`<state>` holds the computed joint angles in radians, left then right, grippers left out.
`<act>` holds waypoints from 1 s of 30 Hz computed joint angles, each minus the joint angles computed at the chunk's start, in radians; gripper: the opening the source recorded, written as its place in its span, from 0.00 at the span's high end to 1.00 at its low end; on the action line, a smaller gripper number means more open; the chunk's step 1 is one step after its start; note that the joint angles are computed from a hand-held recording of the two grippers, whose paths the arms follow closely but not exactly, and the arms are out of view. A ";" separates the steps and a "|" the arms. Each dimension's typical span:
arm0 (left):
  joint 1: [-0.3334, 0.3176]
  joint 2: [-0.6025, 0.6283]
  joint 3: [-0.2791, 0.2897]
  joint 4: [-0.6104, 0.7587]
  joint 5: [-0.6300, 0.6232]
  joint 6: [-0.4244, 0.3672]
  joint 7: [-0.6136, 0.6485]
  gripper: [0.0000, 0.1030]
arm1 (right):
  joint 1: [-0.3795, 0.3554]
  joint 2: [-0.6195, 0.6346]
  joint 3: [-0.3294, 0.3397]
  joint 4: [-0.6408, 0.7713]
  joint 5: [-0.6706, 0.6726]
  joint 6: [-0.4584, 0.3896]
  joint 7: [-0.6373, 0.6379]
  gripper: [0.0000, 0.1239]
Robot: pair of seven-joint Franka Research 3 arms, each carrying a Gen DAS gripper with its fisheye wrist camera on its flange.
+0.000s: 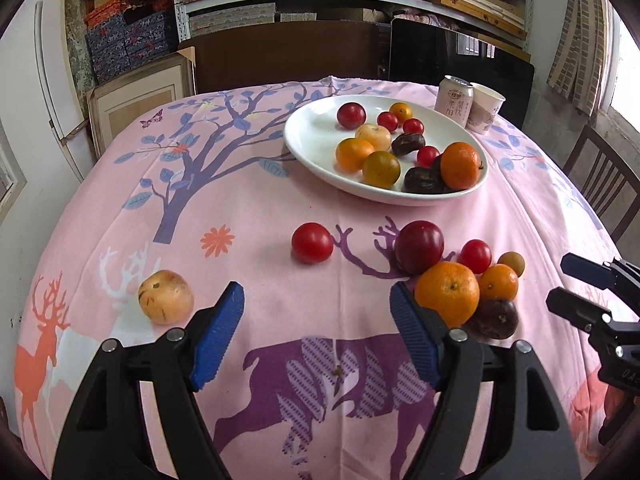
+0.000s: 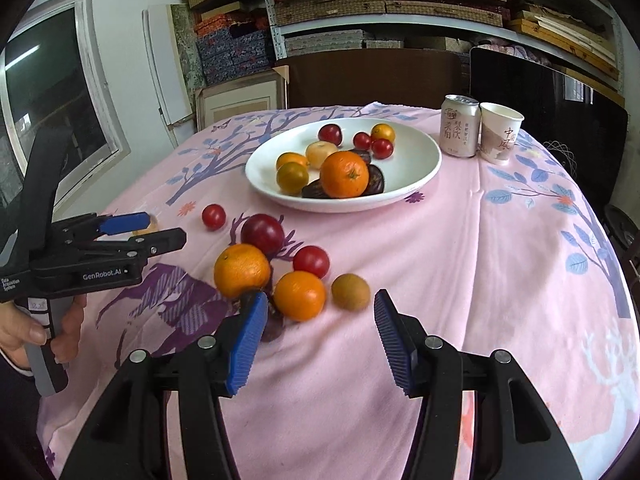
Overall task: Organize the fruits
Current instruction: 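Place the dark fruit and orange on the plate, opening both tools, then grasp a dark brown fruit with the right tool while the left tool grasps a speckled pale fruit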
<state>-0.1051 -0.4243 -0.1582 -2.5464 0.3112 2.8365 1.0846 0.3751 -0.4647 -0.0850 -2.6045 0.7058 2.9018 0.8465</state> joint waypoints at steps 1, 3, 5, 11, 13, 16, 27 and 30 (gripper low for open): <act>0.000 -0.008 0.005 -0.009 -0.001 0.004 0.001 0.28 | 0.004 -0.007 0.008 -0.011 -0.004 0.001 -0.001 0.55; 0.011 -0.015 0.004 -0.019 0.004 0.008 -0.007 0.28 | 0.011 -0.015 0.020 -0.022 -0.011 -0.003 0.005 0.55; 0.007 -0.016 0.014 -0.027 -0.002 0.014 -0.001 0.28 | 0.011 -0.013 0.036 -0.026 -0.027 -0.015 0.020 0.55; -0.008 -0.007 0.038 -0.034 -0.037 0.023 0.036 0.28 | -0.016 0.023 0.098 -0.024 -0.120 -0.006 0.095 0.60; -0.002 -0.006 0.036 -0.034 -0.036 0.026 0.041 0.28 | -0.027 0.053 0.111 -0.004 -0.155 -0.012 0.127 0.66; -0.006 -0.006 0.049 -0.036 -0.052 0.025 0.057 0.28 | -0.020 0.090 0.113 0.017 -0.177 -0.007 0.148 0.73; 0.094 -0.026 0.042 -0.057 -0.007 0.000 0.028 0.27 | 0.091 0.076 -0.019 0.030 0.033 -0.020 -0.013 0.81; 0.102 -0.005 0.044 -0.046 -0.007 -0.012 0.015 0.27 | 0.092 0.066 -0.020 0.034 0.090 -0.039 -0.070 0.81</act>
